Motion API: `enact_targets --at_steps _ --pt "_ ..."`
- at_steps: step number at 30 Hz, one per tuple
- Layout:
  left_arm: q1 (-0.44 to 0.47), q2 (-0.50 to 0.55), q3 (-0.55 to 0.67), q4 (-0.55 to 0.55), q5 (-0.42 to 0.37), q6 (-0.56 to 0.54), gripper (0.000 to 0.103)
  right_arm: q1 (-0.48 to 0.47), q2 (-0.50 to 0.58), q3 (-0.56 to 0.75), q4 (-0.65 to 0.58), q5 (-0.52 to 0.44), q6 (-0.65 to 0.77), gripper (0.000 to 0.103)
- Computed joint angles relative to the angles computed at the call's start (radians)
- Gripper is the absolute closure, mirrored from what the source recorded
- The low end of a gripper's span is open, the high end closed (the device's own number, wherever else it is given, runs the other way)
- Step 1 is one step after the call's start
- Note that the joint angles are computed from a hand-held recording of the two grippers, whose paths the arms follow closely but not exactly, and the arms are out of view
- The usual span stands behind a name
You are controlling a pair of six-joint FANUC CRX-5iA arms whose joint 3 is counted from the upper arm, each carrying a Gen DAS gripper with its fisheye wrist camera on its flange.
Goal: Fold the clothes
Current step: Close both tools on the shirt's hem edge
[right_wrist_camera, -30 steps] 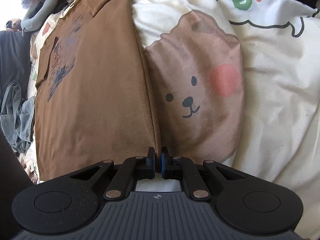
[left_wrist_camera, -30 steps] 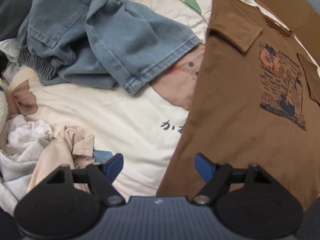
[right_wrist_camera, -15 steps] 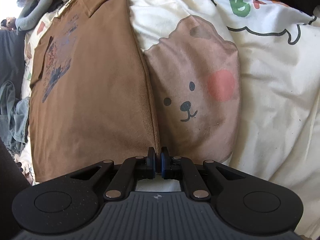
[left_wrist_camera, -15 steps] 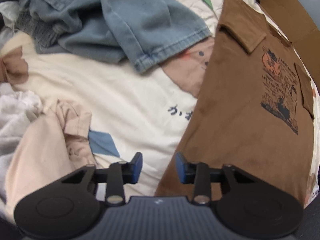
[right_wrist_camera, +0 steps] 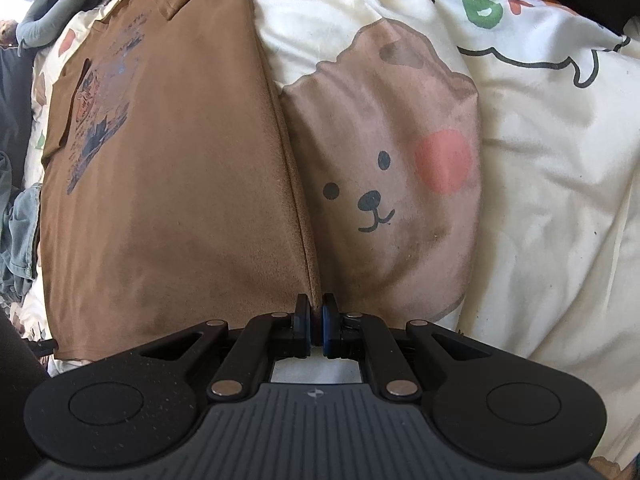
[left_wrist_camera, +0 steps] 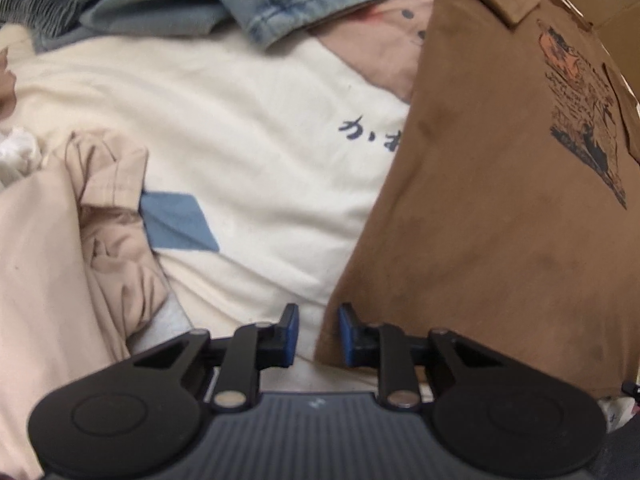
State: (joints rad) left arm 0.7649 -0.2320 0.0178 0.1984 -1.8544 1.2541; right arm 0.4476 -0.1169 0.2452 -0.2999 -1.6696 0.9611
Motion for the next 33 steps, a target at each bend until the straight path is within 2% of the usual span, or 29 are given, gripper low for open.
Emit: enact_targets --at_steps 5,10,11,12,16,23,33 --pt "-0.010 -0.007 0.014 -0.011 0.023 -0.007 0.080 -0.004 0.010 0.013 0.003 -0.012 0.013 0.100" --pt "0.021 -0.018 0.015 0.051 0.036 -0.044 0.082 -0.005 0.006 0.005 0.002 -0.011 0.006 0.100" --pt "0.021 -0.016 0.014 0.059 0.036 -0.041 0.083 -0.005 0.006 0.004 0.001 -0.011 0.001 0.100" --pt "0.013 -0.027 0.008 0.046 0.054 0.015 0.085 -0.004 0.006 0.004 0.001 -0.012 -0.004 0.100" --pt "0.000 -0.026 -0.007 0.067 0.054 0.028 0.089 0.001 0.007 0.008 0.003 -0.015 -0.013 0.100" --pt "-0.014 -0.010 -0.009 0.030 0.040 0.072 0.089 0.004 0.014 0.019 0.013 -0.028 -0.011 0.100" --pt "-0.040 0.010 -0.017 0.024 0.001 0.067 0.088 0.008 0.016 0.025 0.012 -0.033 -0.013 0.100"
